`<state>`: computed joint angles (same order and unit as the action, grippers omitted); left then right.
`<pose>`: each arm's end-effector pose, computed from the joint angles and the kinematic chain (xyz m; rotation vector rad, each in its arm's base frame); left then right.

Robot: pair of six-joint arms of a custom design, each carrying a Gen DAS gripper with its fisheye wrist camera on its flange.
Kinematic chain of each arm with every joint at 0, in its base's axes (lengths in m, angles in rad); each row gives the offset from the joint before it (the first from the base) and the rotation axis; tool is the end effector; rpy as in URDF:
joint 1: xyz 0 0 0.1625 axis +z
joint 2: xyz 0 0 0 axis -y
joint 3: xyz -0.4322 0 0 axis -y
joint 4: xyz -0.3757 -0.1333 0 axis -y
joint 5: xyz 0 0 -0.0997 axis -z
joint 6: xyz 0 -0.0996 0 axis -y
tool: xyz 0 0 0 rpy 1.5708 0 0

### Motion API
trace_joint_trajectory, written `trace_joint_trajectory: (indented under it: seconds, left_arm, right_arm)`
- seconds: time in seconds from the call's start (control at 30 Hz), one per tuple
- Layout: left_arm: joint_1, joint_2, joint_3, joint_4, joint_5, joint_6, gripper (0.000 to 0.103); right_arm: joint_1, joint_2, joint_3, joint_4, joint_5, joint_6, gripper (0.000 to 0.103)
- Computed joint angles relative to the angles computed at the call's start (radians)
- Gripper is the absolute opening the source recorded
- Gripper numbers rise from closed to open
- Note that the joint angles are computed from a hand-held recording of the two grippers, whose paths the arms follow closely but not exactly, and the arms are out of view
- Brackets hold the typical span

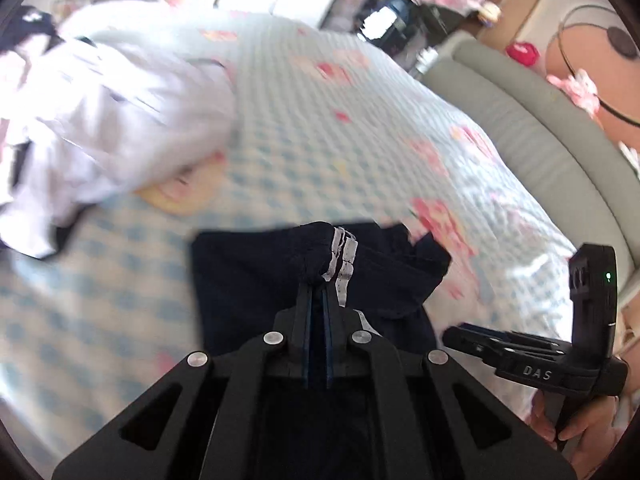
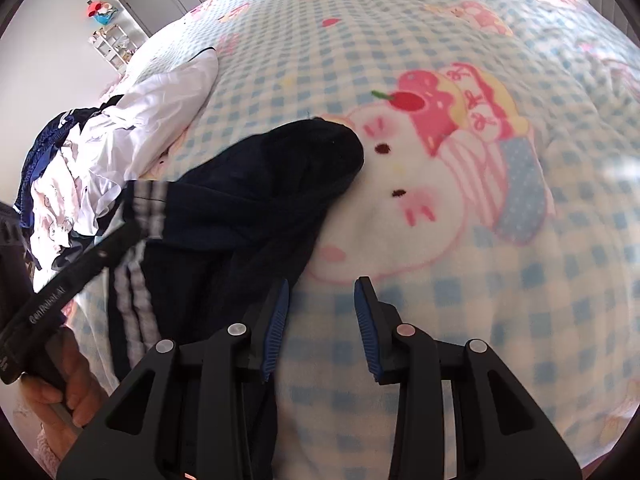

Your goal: Fold clothes

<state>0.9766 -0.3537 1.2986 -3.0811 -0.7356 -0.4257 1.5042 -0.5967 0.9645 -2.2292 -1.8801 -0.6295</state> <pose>-0.2457 -0.7337 0.0047 -0.1078 2.4513 -1.1440 0.0475 -0.8358 0.2079 0.7022 -2.6540 0.2316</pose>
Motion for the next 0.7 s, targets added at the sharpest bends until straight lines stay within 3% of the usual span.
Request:
trace_joint_trajectory:
  seconds: [0.2,0.3,0.37,0.5,0.57,0.7]
  left_arm:
    - [0.049,-0.067,0.068,0.138,-0.011,-0.181,0.005]
    - [0.054,-0.072,0.091,0.102,-0.011,-0.192,0.006]
    - [0.044,-0.065,0.096,0.053,0.029,-0.162,0.006]
    - [0.049,-0.068,0.105,-0.013,0.016,-0.101,0.006]
    - [0.051,-0.063,0.096,0.002,0.010,-0.098,0.006]
    - [0.056,-0.053,0.072,0.037,-0.005,-0.103,0.006]
  right_arm:
    - [0.021,0.035,-0.041,-0.042,-0.012,-0.017,0.035]
    - [0.028,0.076,-0.113,-0.039,-0.020,-0.013,0.035]
    - [0.032,0.120,-0.188,-0.053,-0.037,-0.013,0.035]
    - [0.035,0.261,-0.441,0.060,-0.074,0.025,0.035]
    - [0.038,0.314,-0.539,0.138,-0.053,0.010,0.035]
    - [0.048,0.327,-0.543,0.207,-0.017,-0.054,0.035]
